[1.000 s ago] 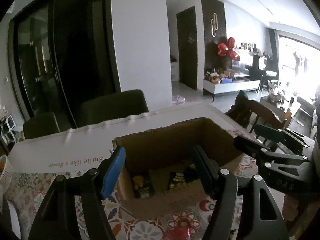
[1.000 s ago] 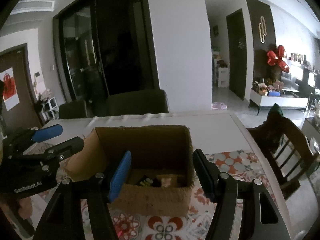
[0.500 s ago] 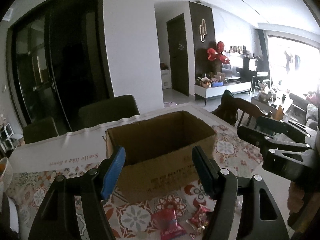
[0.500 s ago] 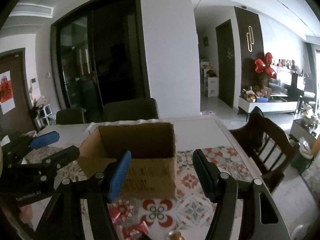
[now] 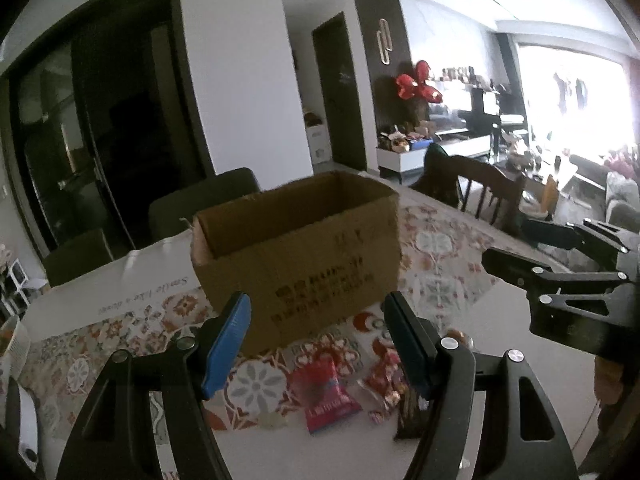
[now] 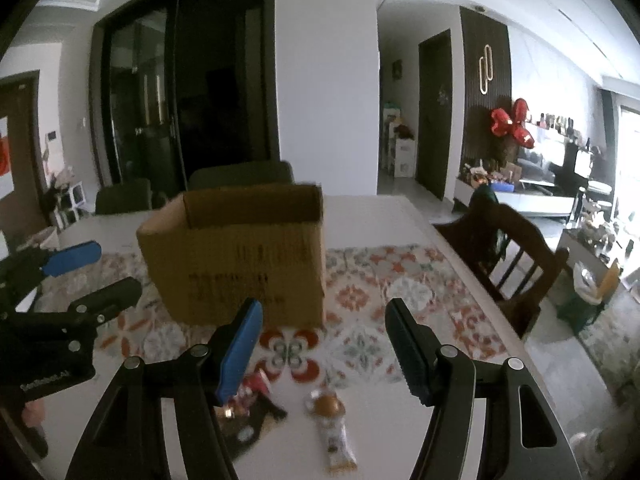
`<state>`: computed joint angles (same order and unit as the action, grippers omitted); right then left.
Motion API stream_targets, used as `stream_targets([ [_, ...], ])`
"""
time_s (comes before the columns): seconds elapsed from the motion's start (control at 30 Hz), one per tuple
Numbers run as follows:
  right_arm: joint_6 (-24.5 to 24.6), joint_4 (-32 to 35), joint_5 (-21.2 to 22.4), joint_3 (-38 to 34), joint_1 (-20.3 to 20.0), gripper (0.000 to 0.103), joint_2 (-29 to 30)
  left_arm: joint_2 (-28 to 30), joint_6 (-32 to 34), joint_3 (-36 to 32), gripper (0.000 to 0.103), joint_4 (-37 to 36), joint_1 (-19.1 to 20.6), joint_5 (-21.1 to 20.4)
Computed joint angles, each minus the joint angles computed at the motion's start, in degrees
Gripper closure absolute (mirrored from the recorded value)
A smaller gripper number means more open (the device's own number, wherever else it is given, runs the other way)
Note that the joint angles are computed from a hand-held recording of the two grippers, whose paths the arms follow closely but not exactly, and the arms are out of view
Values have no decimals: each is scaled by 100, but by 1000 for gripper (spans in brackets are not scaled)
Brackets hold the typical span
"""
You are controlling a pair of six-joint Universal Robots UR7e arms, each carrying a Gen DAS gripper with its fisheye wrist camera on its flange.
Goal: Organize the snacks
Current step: 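Move both tools back toward the remaining snacks beside the box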
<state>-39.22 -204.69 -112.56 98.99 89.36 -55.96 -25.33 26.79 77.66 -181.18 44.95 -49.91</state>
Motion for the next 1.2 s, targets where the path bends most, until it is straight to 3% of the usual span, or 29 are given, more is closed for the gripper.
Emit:
stream_targets([
  [0.13,-29,-176,-1,315,-107,38,-82,-27,190,259,35,-105,-42,54],
  [0.5,95,96,-196,734,-290,38,-199,-90,-290,631,35,379,24,-57],
  [1.03,382,546,-405,792,-487,39,-60,123,-494,331,37,1225,308,-530],
  [1.2,484,733,-396,723,-570,39,7,251,-621,97,44,1600,390,-633],
])
